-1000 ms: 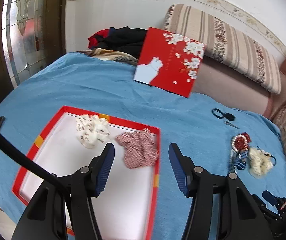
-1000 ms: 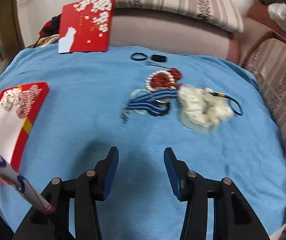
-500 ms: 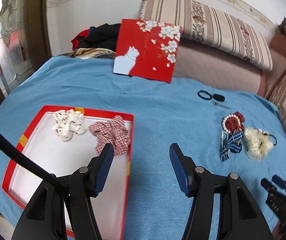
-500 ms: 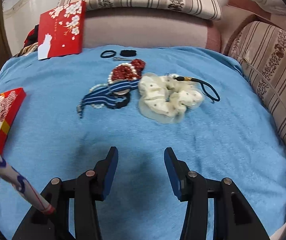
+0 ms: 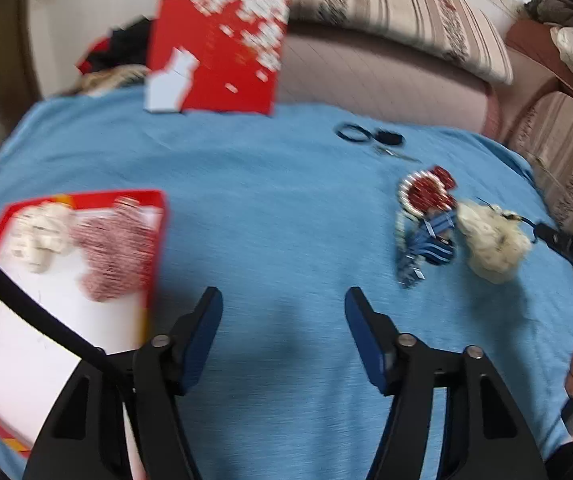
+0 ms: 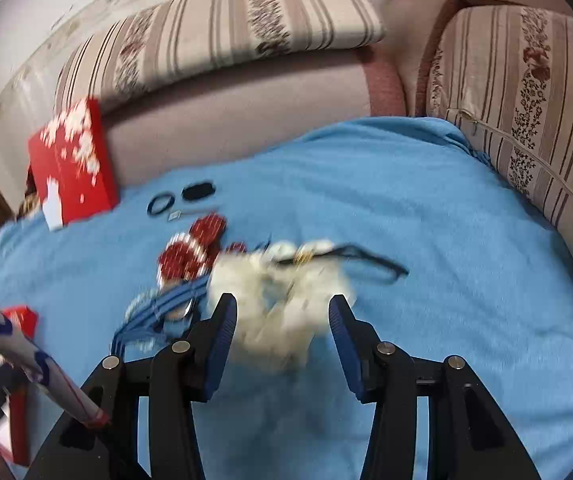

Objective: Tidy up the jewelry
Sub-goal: 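Move the left tool to the blue striped watch and grasp its strap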

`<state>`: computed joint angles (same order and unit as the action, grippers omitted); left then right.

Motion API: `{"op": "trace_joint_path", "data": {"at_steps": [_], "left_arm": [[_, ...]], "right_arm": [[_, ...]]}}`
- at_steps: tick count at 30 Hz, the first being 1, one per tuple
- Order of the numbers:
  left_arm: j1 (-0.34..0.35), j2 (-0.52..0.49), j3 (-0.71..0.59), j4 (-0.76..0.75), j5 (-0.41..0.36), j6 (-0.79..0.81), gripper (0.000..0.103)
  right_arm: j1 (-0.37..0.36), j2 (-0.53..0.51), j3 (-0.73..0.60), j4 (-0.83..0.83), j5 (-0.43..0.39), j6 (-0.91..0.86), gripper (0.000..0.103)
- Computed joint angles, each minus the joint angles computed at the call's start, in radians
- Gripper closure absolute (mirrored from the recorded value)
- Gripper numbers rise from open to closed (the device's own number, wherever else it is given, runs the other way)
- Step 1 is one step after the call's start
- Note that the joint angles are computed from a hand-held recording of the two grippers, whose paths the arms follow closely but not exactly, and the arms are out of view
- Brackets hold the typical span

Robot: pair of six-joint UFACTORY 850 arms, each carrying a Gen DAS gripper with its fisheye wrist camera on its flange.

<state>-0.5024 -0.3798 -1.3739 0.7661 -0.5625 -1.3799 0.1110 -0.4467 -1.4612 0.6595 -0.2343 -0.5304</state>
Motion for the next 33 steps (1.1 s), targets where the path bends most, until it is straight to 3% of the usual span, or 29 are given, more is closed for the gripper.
{"op": "trace_joint_path", "data": {"at_steps": [4, 7, 11, 13, 14, 15, 18, 23, 27, 28, 30, 33], "left_arm": [[0.009, -0.082, -0.094, -0.158, 0.073, 0.187, 0.040], [-0.002, -0.183, -0.213, -0.205, 0.051, 0.315, 0.040], [0.004, -0.302, -0.359, -0.373, 0.027, 0.510, 0.041], [-0.002, -0.349, -0.422, -0.362, -0.012, 0.504, 0.060], [-0.005, -0.368, -0.452, -0.355, -0.050, 0.495, 0.089], [-0.003, -0.376, -0.467, -0.369, -0.073, 0.504, 0.092], [0.004, -0.324, -0.399, -0.408, -0.015, 0.493, 0.095], [-0.004, -0.159, -0.187, -0.365, 0.043, 0.419, 0.095], [-0.014, -0.071, -0.060, -0.274, 0.001, 0.319, 0.093], [-0.011, -0.062, -0.044, -0.240, -0.011, 0.276, 0.090], [-0.001, -0.043, -0.018, -0.195, -0.016, 0.199, 0.067], [0.004, -0.007, 0.023, -0.067, 0.009, 0.048, 0.055]], "right_arm": [[-0.041, -0.025, -0.036, 0.123, -0.050, -0.069, 0.051], [-0.068, -0.046, -0.059, 0.190, -0.106, -0.094, 0.050], [-0.084, -0.057, -0.073, 0.205, -0.132, -0.081, 0.050], [-0.087, -0.059, -0.077, 0.205, -0.134, -0.084, 0.049], [-0.085, -0.058, -0.078, 0.198, -0.129, -0.080, 0.049], [-0.085, -0.058, -0.078, 0.198, -0.127, -0.083, 0.049], [-0.077, -0.053, -0.072, 0.168, -0.109, -0.070, 0.049], [-0.070, -0.041, -0.056, 0.167, -0.095, -0.084, 0.049], [-0.063, -0.027, -0.037, 0.188, -0.089, -0.106, 0.049], [-0.060, -0.025, -0.032, 0.183, -0.086, -0.104, 0.049], [-0.053, -0.022, -0.026, 0.171, -0.084, -0.098, 0.049], [-0.045, -0.018, -0.014, 0.188, -0.089, -0.134, 0.049]]}}
